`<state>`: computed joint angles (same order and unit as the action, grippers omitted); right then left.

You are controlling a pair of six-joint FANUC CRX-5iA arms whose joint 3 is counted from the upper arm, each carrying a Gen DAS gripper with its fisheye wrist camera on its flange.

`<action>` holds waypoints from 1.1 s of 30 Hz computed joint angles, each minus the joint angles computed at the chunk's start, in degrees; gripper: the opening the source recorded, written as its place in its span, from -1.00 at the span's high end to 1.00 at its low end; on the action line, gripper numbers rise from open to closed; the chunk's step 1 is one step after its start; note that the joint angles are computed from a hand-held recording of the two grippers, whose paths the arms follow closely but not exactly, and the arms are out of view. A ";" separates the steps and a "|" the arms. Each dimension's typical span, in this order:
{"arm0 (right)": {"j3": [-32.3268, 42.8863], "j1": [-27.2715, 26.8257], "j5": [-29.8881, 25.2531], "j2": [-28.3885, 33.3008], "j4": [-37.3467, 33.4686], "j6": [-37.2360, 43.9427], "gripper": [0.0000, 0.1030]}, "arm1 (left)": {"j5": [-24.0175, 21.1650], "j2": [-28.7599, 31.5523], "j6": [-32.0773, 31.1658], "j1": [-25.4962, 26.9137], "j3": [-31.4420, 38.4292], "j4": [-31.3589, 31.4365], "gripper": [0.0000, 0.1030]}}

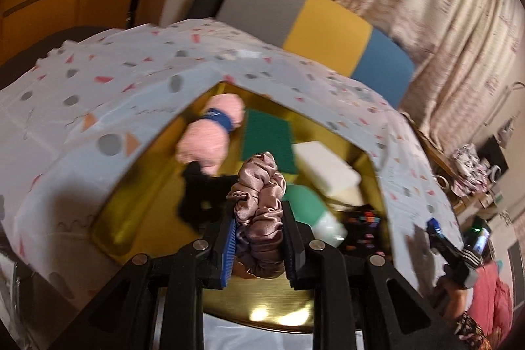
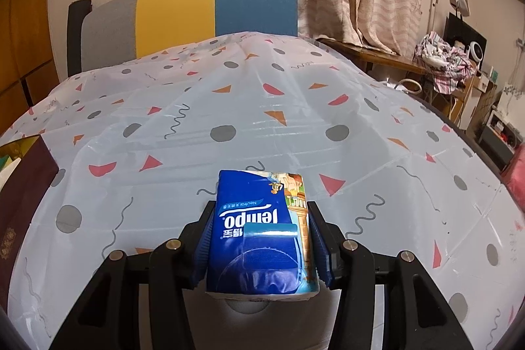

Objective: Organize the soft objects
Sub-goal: 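Carry the scrunchie into the tray and open the left tool while the right tool holds the tissues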

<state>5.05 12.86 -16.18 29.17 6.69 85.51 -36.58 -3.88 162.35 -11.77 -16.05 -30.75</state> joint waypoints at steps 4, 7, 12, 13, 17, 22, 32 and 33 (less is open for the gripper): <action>-1.29 0.41 1.12 -0.18 3.34 -1.80 -0.02 | -0.26 0.12 -1.00 0.96 -0.99 0.39 0.51; -1.95 0.56 1.55 -0.25 5.38 -3.37 -0.02 | 0.32 0.10 -1.49 1.64 -1.89 1.71 0.30; -2.24 0.54 1.46 -0.19 6.82 -5.01 -0.02 | 1.13 -0.94 -0.06 2.45 -3.36 2.86 0.22; -2.26 0.52 1.45 -0.18 6.93 -5.22 -0.02 | 0.72 -1.16 1.05 1.99 -3.13 1.87 0.22; -1.81 0.41 0.96 -0.05 6.10 -4.86 -0.02 | -1.10 -2.62 8.16 -0.41 -2.45 -4.06 0.22; 0.19 0.25 -0.84 0.18 1.30 -0.38 -0.02 | -3.08 -2.06 7.85 -2.50 -0.57 -6.09 0.21; 9.75 -1.54 -16.66 -3.04 -28.85 27.90 -0.02 | -2.70 -0.57 1.46 -4.55 1.70 -5.16 0.21; 10.63 -1.78 -19.41 -3.72 -32.88 31.51 -0.02 | -2.14 -0.78 0.94 -4.30 1.48 -4.70 0.21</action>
<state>15.68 11.08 -35.59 25.44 -26.20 117.02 -38.72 -4.66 163.29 -16.07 -14.58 -35.44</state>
